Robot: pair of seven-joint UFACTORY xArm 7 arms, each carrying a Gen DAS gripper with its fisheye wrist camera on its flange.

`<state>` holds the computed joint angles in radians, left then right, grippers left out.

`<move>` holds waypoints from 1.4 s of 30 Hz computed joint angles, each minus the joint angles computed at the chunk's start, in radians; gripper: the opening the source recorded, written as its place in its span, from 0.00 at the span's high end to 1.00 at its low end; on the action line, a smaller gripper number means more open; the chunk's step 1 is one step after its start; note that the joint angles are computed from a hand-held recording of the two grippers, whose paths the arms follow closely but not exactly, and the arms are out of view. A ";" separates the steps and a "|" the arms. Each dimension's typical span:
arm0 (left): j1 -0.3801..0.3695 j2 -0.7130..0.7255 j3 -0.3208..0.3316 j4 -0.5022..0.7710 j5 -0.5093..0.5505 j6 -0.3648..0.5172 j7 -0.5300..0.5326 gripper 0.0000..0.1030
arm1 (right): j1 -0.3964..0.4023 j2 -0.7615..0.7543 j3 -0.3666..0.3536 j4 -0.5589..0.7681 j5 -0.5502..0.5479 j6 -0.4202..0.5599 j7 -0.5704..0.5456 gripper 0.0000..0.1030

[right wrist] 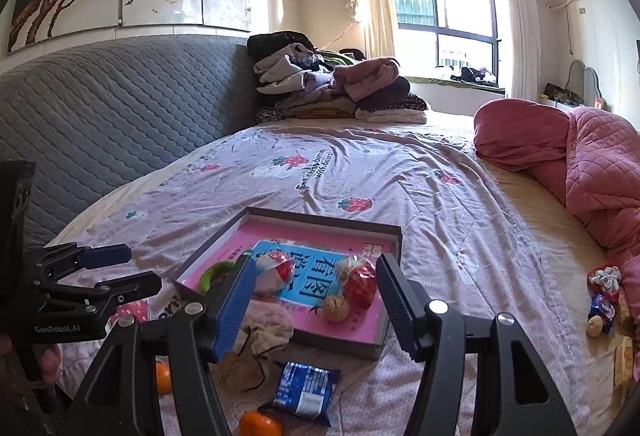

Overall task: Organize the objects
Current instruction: 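Withdraw both tools from the tray back toward the oranges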

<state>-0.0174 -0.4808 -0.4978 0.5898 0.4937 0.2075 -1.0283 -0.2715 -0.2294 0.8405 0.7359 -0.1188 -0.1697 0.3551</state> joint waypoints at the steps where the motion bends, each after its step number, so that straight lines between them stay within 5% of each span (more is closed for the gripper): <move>1: -0.002 -0.004 -0.001 -0.005 -0.002 -0.003 -0.005 0.30 | -0.002 -0.009 0.007 -0.009 0.001 -0.004 0.003 0.40; 8: -0.013 -0.038 0.003 -0.051 -0.036 -0.025 -0.008 0.30 | 0.051 -0.038 -0.015 -0.056 0.042 -0.033 -0.018 0.40; 13: -0.002 -0.058 -0.013 -0.070 -0.045 -0.027 -0.011 0.30 | -0.040 -0.083 0.087 -0.067 0.052 -0.029 -0.022 0.40; 34: -0.005 -0.093 -0.069 -0.138 -0.034 -0.027 -0.010 0.30 | 0.014 -0.149 0.077 -0.172 0.070 -0.068 0.020 0.40; 42: -0.008 -0.097 -0.084 -0.162 -0.032 -0.032 -0.010 0.30 | -0.004 -0.152 0.127 -0.193 0.084 -0.059 0.028 0.40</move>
<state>-0.0249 -0.5775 -0.5821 0.4282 0.4615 0.1751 -1.0381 -0.2753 -0.3817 0.9679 0.5424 -0.0347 -0.2290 0.3834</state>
